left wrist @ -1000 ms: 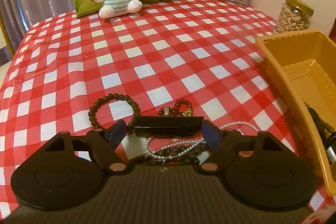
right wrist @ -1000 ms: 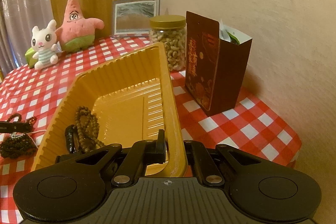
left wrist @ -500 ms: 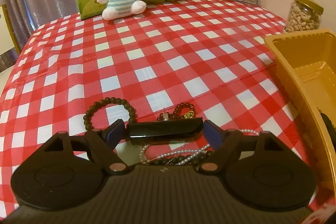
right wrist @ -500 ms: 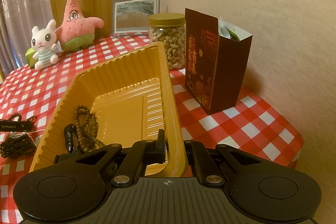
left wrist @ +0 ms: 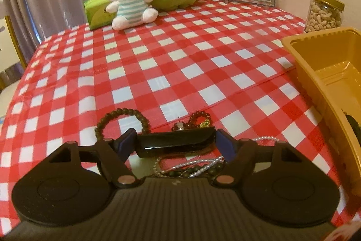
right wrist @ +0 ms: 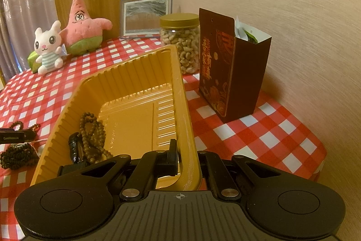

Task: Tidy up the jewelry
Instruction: 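Carry the black piece into the orange tray and release it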

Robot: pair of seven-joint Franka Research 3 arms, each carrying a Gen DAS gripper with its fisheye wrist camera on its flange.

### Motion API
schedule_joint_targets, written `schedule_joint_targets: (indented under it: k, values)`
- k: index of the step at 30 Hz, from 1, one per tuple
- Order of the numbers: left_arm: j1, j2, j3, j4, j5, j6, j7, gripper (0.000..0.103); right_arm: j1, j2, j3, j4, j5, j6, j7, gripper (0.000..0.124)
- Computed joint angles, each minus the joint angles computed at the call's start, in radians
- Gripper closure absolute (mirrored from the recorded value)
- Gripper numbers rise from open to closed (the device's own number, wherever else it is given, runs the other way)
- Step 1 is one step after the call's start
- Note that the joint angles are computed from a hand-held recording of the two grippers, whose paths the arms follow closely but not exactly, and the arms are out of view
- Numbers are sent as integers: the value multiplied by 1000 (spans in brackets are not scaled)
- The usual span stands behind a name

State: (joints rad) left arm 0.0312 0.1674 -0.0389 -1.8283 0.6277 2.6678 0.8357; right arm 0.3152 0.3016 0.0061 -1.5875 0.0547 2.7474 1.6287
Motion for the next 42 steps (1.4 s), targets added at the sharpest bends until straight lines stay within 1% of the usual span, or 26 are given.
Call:
schedule_joint_targets:
  k: [2, 6, 9, 12, 15, 21, 24, 27, 29, 31, 36, 39, 42]
  values:
    - [1, -11, 1, -7, 9, 5, 6, 28, 1, -1, 0, -2, 0, 2, 0, 119]
    - [12, -36, -7, -17, -23, 20, 49, 28, 0, -1, 1, -3, 2, 2, -3, 119]
    - [19, -56, -15, -21, -59, 39, 91, 28, 0, -2, 0, -4, 2, 3, -2, 119]
    - [23, -75, -29, -24, -124, 62, 156, 28, 1, -3, 1, -6, 2, 6, -3, 119]
    - [25, -86, -52, -25, -245, 100, 271, 29, 1, -4, 3, -7, 5, 10, -6, 119]
    - [8, -69, -115, 11, -541, 151, 565, 29, -3, -3, 8, -4, 18, 14, -23, 119]
    - [-3, -40, -151, 46, -681, 149, 710, 29, -6, -5, 13, -6, 28, 21, -39, 120]
    - [-16, -4, -178, 86, -769, 128, 801, 28, -4, -6, 12, -5, 31, 23, -45, 120]
    - [-24, 22, -189, 114, -795, 105, 840, 28, -4, -7, 12, -7, 32, 26, -50, 120]
    - [-41, 45, -187, 135, -782, 100, 840, 28, -3, -8, 13, -8, 35, 28, -53, 120]
    - [-48, 104, -195, 199, -772, 60, 871, 28, -4, -10, 13, -13, 41, 30, -59, 120]
    - [-56, 137, -189, 236, -744, 27, 863, 28, -5, -11, 14, -14, 45, 29, -63, 120]
    - [-60, 150, -187, 250, -729, 12, 849, 28, -7, -12, 17, -13, 51, 28, -72, 119]
